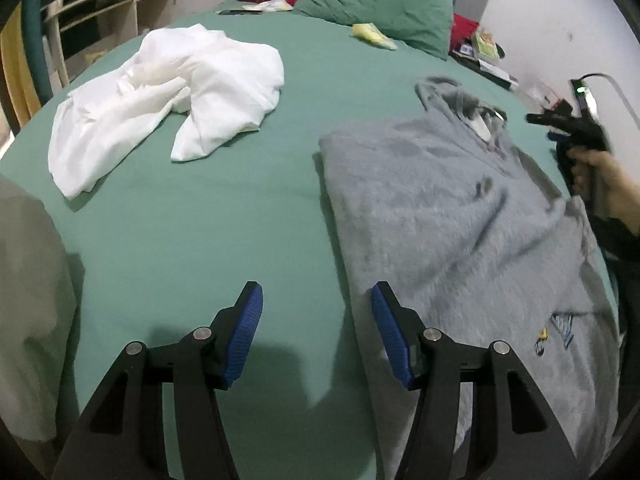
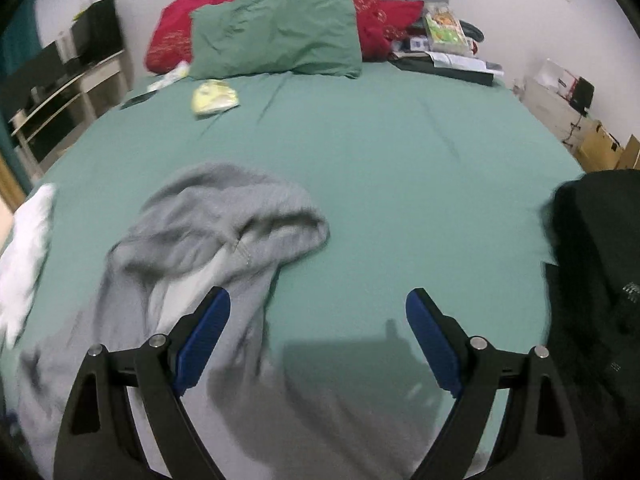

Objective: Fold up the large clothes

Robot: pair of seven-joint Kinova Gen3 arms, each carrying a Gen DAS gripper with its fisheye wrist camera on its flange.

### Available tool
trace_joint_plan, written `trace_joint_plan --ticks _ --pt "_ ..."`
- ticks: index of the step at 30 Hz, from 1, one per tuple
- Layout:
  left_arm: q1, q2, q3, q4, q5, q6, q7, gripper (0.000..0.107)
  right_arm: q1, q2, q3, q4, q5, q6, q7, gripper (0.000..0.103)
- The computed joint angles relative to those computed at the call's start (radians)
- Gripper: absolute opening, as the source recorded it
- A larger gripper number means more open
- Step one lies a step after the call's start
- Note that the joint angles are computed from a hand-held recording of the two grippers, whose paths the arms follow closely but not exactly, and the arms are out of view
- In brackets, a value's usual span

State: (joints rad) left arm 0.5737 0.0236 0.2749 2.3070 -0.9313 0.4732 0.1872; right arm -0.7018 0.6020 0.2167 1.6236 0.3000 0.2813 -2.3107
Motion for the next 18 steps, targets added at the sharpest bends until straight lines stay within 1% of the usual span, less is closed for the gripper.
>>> trace_joint_plan --ticks 2,3,4,6,7,8,9,10,11,12,13,14,15,16,17,18 --pt "-0.006 0.011 -0.009 -0.013 0.003 0.017 -0.011 0.06 0.032 0.056 -0.017 -0.065 -0.019 -0.009 0.0 0.089" --pt "-0.014 0.012 -0.005 -0.009 -0.003 0.016 -0.006 0.06 0.046 0.079 -0.021 -0.089 -0.033 -0.026 -0.006 0.089" --pt "-0.013 0.013 -0.02 -0.005 0.001 0.003 -0.013 0.06 0.056 0.096 -0.018 -0.102 -0.061 -0.053 -0.013 0.089" --pt "-0.033 0.023 -0.031 -0.005 0.057 -0.025 -0.062 0.06 0.079 0.134 -0.023 -0.149 -0.114 -0.064 -0.047 0.089" --pt "-0.051 0.026 -0.03 0.003 0.079 -0.058 -0.076 0.06 0.104 0.158 -0.044 -0.184 -0.154 -0.045 -0.058 0.089" --pt "-0.052 0.025 -0.037 0.008 0.085 -0.074 -0.082 0.06 0.136 0.171 -0.078 -0.202 -0.182 -0.042 -0.052 0.089" --pt "-0.033 0.025 -0.052 0.01 0.074 -0.074 -0.08 0.06 0.176 0.187 -0.123 -0.224 -0.214 -0.034 -0.042 0.089" --pt "-0.025 0.029 -0.048 0.005 0.068 -0.059 -0.077 0.06 0.197 0.209 -0.153 -0.251 -0.231 -0.018 -0.047 0.091" --pt "-0.022 0.032 -0.046 -0.002 0.077 -0.048 -0.091 0.06 0.201 0.221 -0.164 -0.275 -0.232 0.008 -0.037 0.091" --pt "-0.018 0.031 -0.046 -0.006 0.084 -0.045 -0.101 0.06 0.192 0.225 -0.161 -0.292 -0.216 0.026 -0.011 0.086" --pt "-0.017 0.029 -0.048 -0.006 0.091 -0.052 -0.108 0.06 0.195 0.233 -0.177 -0.308 -0.217 0.034 0.019 0.06" --pt "-0.017 0.027 -0.048 -0.007 0.105 -0.053 -0.124 0.06 0.21 0.238 -0.211 -0.33 -0.207 0.057 0.06 0.026" --pt "-0.017 0.025 -0.048 -0.008 0.114 -0.053 -0.135 0.06 0.229 0.243 -0.25 -0.358 -0.195 0.096 0.1 0.017" --pt "-0.018 0.022 -0.046 -0.011 0.131 -0.05 -0.153 0.06 0.236 0.241 -0.271 -0.371 -0.194 0.121 0.138 0.016" --pt "-0.019 0.018 -0.046 -0.011 0.14 -0.051 -0.161 0.06 0.227 0.224 -0.273 -0.366 -0.179 0.128 0.168 0.016" --pt "-0.02 0.011 -0.045 -0.012 0.148 -0.052 -0.164 0.06 0.203 0.198 -0.257 -0.346 -0.166 0.12 0.194 0.016"
